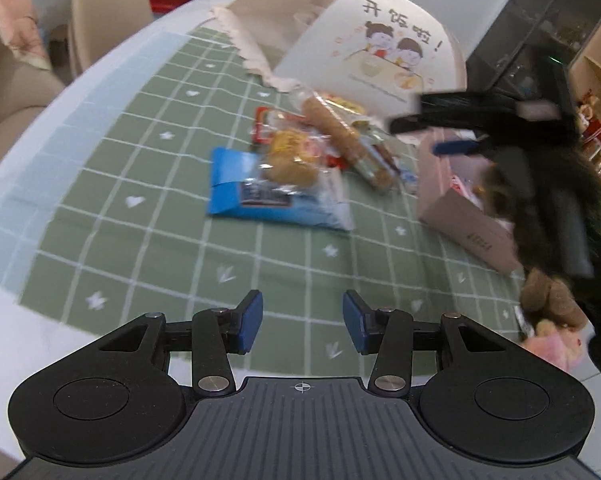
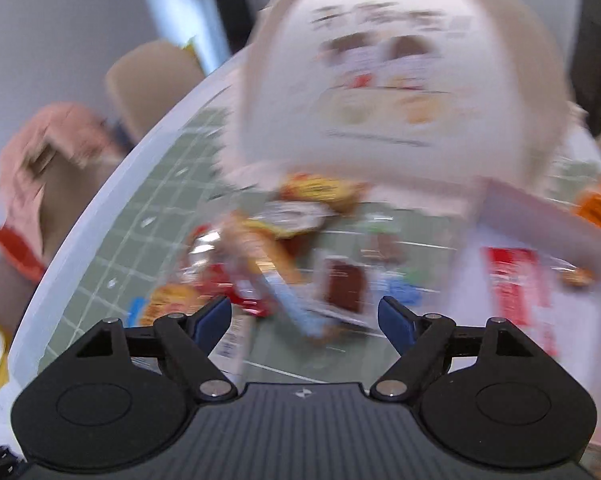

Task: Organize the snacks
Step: 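Carry both snacks over the pink box and open both grippers, then grasp the long bread stick in blue wrapper with the right gripper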

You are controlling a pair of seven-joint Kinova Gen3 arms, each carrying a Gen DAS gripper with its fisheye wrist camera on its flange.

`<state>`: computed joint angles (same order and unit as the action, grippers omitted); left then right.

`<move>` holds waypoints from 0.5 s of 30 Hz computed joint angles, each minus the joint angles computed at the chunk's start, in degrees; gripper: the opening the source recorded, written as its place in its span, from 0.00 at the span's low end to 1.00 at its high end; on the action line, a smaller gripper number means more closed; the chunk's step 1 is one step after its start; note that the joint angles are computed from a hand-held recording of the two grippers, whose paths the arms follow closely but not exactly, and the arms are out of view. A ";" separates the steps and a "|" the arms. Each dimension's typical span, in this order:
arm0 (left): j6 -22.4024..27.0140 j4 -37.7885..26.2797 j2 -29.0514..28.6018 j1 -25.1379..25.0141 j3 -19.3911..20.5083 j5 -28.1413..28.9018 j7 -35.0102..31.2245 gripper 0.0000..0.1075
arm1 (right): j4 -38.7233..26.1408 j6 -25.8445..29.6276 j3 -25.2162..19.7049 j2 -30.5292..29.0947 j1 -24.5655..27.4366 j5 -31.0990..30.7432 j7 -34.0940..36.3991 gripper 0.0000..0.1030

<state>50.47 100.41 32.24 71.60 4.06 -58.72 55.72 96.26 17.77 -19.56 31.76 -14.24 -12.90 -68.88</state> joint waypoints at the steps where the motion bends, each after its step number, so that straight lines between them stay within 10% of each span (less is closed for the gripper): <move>1: 0.90 -0.14 -0.19 0.28 0.35 0.65 -0.47 0.46 | -1.08 -0.42 1.44 0.81 -2.65 1.22 -2.01 0.79; 6: 2.52 1.30 -0.87 1.79 1.05 1.59 2.55 0.45 | -9.80 2.42 10.89 7.59 -14.03 4.87 -12.81 0.78; 9: 3.40 2.40 -1.36 1.95 1.45 2.24 4.04 0.45 | -9.61 3.24 14.54 8.14 -17.53 8.88 -15.12 0.59; 11: 3.88 3.17 -1.61 2.01 1.41 2.09 5.55 0.45 | -5.84 2.47 12.07 6.04 -15.65 9.72 -12.00 0.33; 15: 2.83 4.87 -2.01 0.67 1.26 -0.20 7.55 0.45 | 2.04 4.10 2.50 2.15 -5.15 2.99 -2.68 0.32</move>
